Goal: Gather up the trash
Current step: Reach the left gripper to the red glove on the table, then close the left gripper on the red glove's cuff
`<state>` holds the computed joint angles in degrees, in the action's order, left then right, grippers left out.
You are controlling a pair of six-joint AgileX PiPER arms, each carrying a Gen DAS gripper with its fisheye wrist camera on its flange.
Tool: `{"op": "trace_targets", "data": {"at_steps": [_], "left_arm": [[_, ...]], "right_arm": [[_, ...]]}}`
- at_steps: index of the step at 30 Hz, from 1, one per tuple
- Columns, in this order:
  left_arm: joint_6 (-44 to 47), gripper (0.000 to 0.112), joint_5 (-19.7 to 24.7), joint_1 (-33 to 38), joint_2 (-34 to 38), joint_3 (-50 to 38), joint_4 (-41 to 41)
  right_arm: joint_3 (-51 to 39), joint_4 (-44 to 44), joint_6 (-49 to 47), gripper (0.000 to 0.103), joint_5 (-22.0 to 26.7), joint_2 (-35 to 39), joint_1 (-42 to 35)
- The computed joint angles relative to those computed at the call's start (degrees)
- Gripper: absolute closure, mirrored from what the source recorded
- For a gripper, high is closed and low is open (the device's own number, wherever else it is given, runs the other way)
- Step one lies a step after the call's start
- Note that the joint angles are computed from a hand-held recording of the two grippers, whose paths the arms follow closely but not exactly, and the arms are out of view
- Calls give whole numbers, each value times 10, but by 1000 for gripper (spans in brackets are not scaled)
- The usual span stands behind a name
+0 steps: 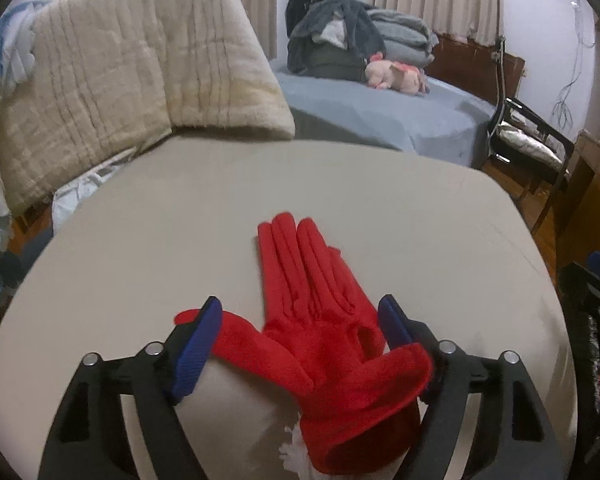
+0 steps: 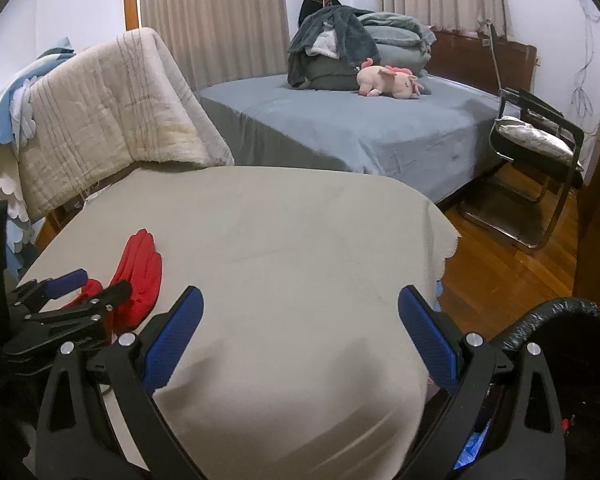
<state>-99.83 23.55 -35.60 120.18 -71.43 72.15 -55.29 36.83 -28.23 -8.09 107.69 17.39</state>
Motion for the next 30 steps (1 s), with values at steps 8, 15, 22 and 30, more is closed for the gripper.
{"op": "trace_targets", "data": {"at_steps": [8, 15, 22, 30], "left_arm": [[131, 62, -45, 24, 22, -25, -134], [167, 101, -90, 41, 7, -9, -150], [-43, 102, -115, 52, -61, 49, 49], [-127, 102, -80, 41, -123, 113, 139]], "right_arm": [[-19, 67, -67, 8, 1, 21, 14], [-21, 91, -92, 8, 0, 21, 24], [-19, 65, -67, 8, -1, 11, 30], [-9, 41, -28, 8, -14, 0, 55]]}}
